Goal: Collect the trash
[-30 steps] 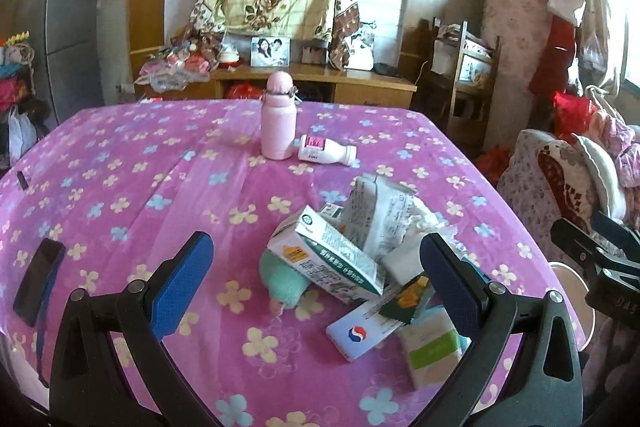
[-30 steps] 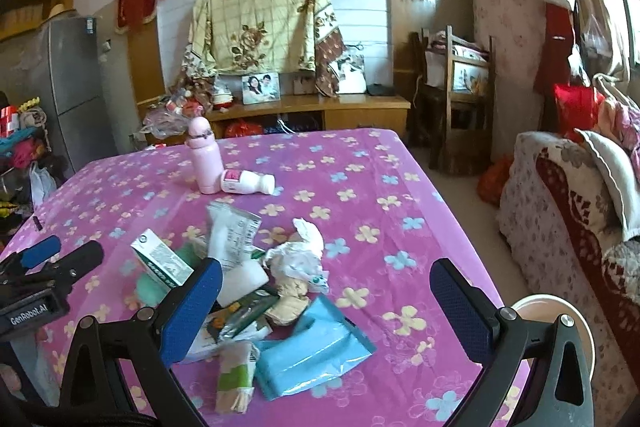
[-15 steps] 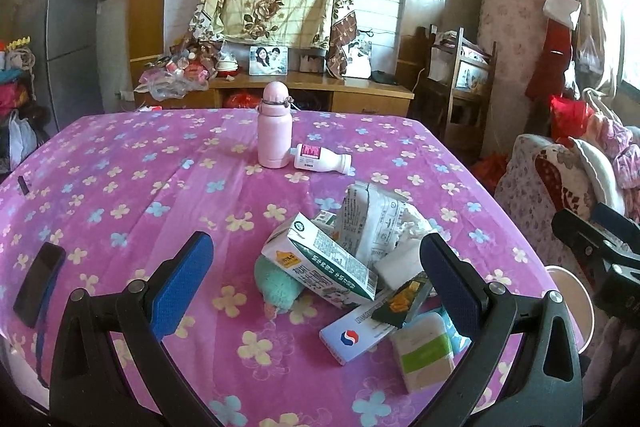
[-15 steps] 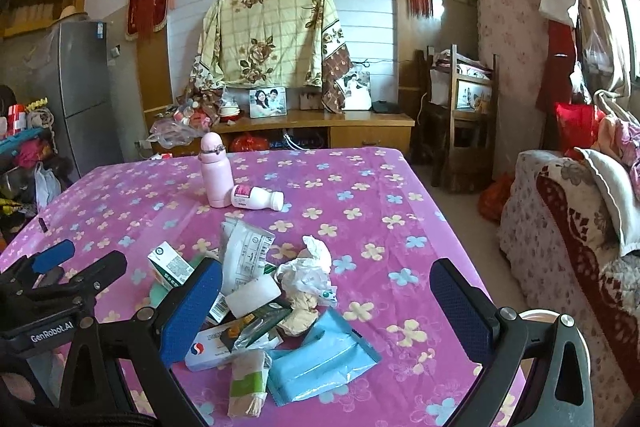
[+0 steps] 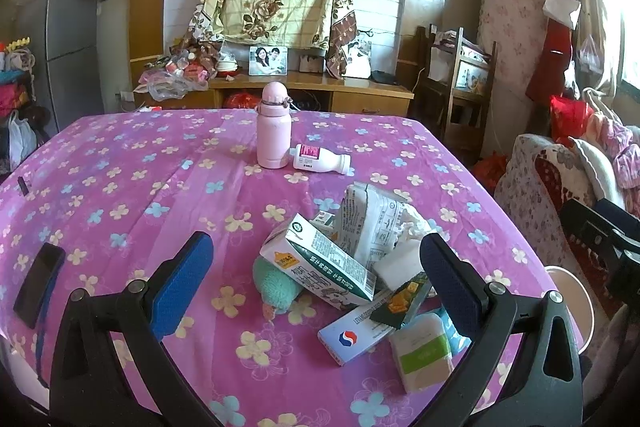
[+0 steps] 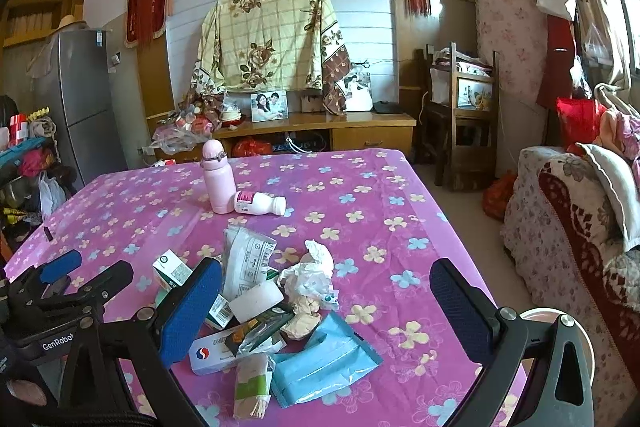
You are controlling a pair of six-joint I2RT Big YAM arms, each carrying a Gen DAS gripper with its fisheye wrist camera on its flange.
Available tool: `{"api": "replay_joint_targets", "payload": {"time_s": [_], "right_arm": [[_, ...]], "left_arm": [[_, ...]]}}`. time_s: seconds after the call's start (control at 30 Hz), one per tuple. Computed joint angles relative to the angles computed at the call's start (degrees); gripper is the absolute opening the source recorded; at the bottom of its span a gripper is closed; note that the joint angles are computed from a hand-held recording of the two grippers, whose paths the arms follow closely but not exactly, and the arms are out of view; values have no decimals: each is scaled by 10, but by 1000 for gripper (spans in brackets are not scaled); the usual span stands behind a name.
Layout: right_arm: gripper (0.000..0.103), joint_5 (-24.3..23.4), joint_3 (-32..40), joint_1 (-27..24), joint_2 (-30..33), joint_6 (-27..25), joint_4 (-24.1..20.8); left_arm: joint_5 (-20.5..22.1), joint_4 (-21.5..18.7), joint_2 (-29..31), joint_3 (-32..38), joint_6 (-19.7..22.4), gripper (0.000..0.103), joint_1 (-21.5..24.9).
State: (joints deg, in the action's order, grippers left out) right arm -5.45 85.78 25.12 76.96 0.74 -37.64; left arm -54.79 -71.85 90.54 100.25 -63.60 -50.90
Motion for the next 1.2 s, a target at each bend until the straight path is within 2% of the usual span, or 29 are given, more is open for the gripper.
{"api": "replay_joint_targets", "payload": {"time_s": [1.2], "right_arm": [[103, 0, 7, -13, 7, 4, -1]], "left_arm": [[-1, -7, 6, 7, -4, 103, 0]]}}
